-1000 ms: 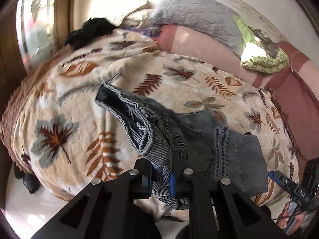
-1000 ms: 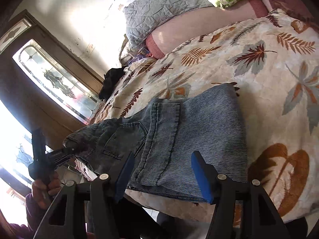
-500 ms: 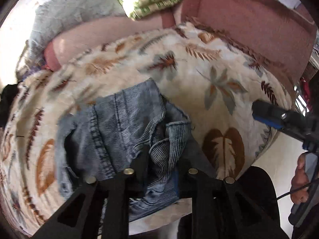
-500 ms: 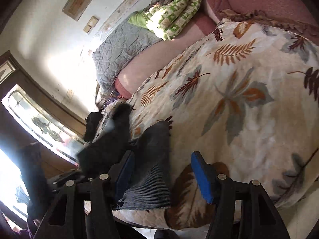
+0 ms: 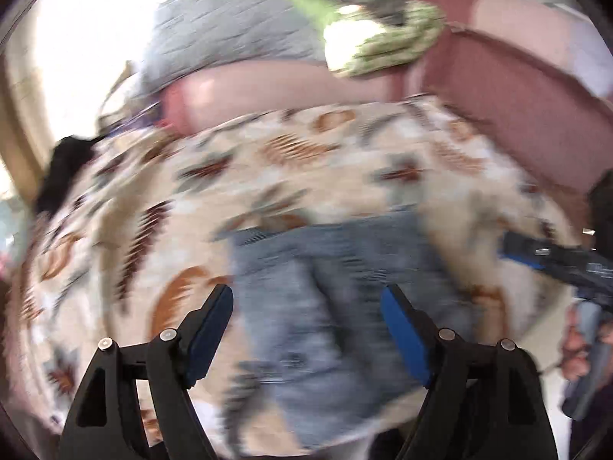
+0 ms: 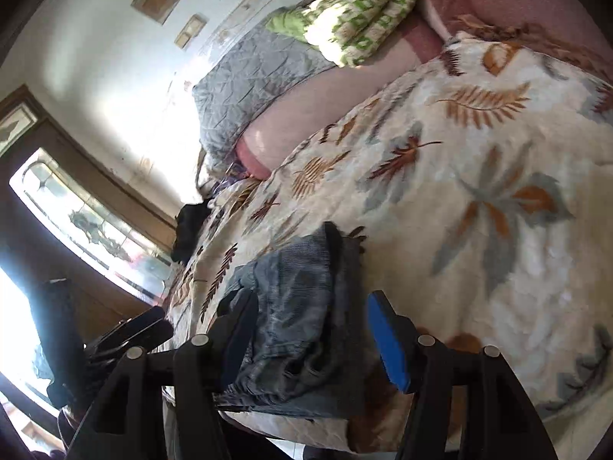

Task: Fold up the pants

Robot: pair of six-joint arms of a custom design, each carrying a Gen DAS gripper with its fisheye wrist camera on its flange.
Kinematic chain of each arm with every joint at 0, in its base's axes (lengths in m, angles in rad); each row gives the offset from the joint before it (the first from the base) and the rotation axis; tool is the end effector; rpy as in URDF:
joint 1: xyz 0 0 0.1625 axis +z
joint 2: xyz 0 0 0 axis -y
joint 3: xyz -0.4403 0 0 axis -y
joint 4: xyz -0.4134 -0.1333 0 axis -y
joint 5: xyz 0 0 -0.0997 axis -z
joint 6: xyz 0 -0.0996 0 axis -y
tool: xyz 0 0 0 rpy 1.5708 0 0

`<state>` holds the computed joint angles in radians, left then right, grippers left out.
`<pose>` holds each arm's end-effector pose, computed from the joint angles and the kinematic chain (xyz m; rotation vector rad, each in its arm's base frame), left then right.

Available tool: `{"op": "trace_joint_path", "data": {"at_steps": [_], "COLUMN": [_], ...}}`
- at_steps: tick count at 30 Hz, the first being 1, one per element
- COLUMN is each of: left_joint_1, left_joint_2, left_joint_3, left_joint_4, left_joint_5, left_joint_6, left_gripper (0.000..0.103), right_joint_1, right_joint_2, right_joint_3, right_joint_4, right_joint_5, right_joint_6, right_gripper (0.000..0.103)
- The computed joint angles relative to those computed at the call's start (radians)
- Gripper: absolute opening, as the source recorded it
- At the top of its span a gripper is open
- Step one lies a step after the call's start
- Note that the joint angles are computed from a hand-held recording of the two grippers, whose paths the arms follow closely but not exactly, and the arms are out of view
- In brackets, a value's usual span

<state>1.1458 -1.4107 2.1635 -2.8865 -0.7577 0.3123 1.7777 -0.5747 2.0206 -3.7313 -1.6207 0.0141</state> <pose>-0.0158 -0.5337 0.3098 0.5543 2.2186 -0.7101 0.2410 -0.5232 -0.0181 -0.2534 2.9030 -1.0892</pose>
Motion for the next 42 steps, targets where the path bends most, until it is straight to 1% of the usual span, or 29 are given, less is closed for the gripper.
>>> {"op": "trace_joint_path", "data": {"at_steps": [1,3,5,6,7,9,10,11,12,13,14,15,16,17,18,19,21,22,23,25,26,27,30,33,34,37,39,41,42], "left_joint_1": [0.024,0.062,0.085,0.090,0.095,0.112,0.119,0.134,0.147,0.162,0.170,0.173,0.169,0.167,0.167,0.171,0.185,0.188,0.184,0.165,0.153,0.141,0.111,0.089,0.085,0.094,0.114,0.116,0.113], "left_joint_2": [0.018,0.052,0.099,0.123,0.137,0.184,0.210,0.238,0.261,0.285,0.303,0.325,0.341,0.353,0.355,0.346,0.296,0.273,0.253,0.233,0.218,0.195,0.109,0.058,0.057,0.112,0.126,0.130,0.129], "left_joint_3": [-0.029,-0.076,-0.118,-0.137,-0.146,-0.186,-0.209,-0.230,-0.243,-0.257,-0.254,-0.251,-0.244,-0.241,-0.245,-0.252,-0.265,-0.259,-0.242,-0.185,-0.146,-0.107,-0.006,0.079,0.099,0.141,0.144,0.143,0.142], "left_joint_4": [0.009,0.016,-0.011,-0.014,-0.012,-0.007,0.020,0.028,0.029,0.018,-0.036,-0.110,-0.180,-0.222,-0.222,-0.181,-0.030,0.007,0.003,-0.102,-0.172,-0.214,-0.214,-0.218,-0.221,-0.348,-0.396,-0.400,-0.393], "left_joint_5": [0.018,0.039,0.072,0.085,0.088,0.080,0.096,0.113,0.119,0.109,0.107,0.119,0.144,0.158,0.161,0.155,0.101,0.082,0.087,0.130,0.138,0.135,0.095,0.077,0.082,0.117,0.092,0.094,0.102], "left_joint_6": [-0.019,-0.037,-0.020,-0.024,-0.034,-0.025,-0.037,-0.045,-0.049,-0.038,-0.010,0.030,0.074,0.112,0.120,0.091,-0.054,-0.101,-0.108,-0.028,0.028,0.065,0.071,0.068,0.079,0.170,0.160,0.152,0.146], "left_gripper": [0.080,0.080,0.080,0.080,0.080,0.080,0.080,0.080,0.081,0.082,0.083,0.087,0.093,0.093,0.094,0.095,0.095,0.094,0.094,0.094,0.094,0.094,0.094,0.094,0.094,0.094,0.095,0.095,0.095], "right_joint_1": [0.022,0.060,0.094,0.101,0.108,0.107,0.099,0.092,0.092,0.078,0.057,0.032,0.003,-0.011,-0.013,-0.008,-0.002,0.000,0.004,0.017,0.027,0.040,0.078,0.098,0.100,0.102,0.098,0.116,0.120], "right_joint_2": [0.016,0.051,0.102,0.125,0.149,0.189,0.203,0.219,0.238,0.252,0.262,0.263,0.257,0.257,0.258,0.261,0.259,0.254,0.245,0.223,0.210,0.199,0.177,0.163,0.164,0.194,0.226,0.252,0.258], "right_joint_3": [-0.049,-0.161,-0.267,-0.313,-0.358,-0.430,-0.457,-0.479,-0.502,-0.518,-0.518,-0.499,-0.464,-0.447,-0.441,-0.441,-0.437,-0.425,-0.406,-0.363,-0.336,-0.309,-0.236,-0.178,-0.165,-0.165,-0.153,-0.159,-0.162], "right_joint_4": [0.054,0.214,0.298,0.332,0.360,0.415,0.452,0.472,0.488,0.513,0.511,0.468,0.401,0.365,0.347,0.340,0.330,0.315,0.299,0.277,0.267,0.249,0.181,0.130,0.127,0.152,0.066,0.021,0.012], "right_joint_5": [-0.004,-0.028,-0.080,-0.085,-0.100,-0.131,-0.132,-0.154,-0.215,-0.251,-0.244,-0.196,-0.122,-0.085,-0.080,-0.089,-0.095,-0.095,-0.100,-0.118,-0.138,-0.161,-0.195,-0.203,-0.204,-0.270,-0.275,-0.324,-0.335], "right_joint_6": [-0.013,-0.039,-0.045,-0.056,-0.062,-0.056,-0.038,-0.023,-0.012,-0.013,-0.009,-0.006,-0.011,-0.013,-0.023,-0.035,-0.032,-0.028,-0.026,-0.022,-0.032,-0.063,-0.174,-0.207,-0.217,-0.228,-0.279,-0.331,-0.333], "right_gripper": [0.063,0.062,0.060,0.056,0.055,0.052,0.049,0.048,0.048,0.048,0.047,0.047,0.047,0.047,0.047,0.047,0.047,0.047,0.049,0.051,0.051,0.051,0.051,0.051,0.051,0.051,0.051,0.051,0.051]}}
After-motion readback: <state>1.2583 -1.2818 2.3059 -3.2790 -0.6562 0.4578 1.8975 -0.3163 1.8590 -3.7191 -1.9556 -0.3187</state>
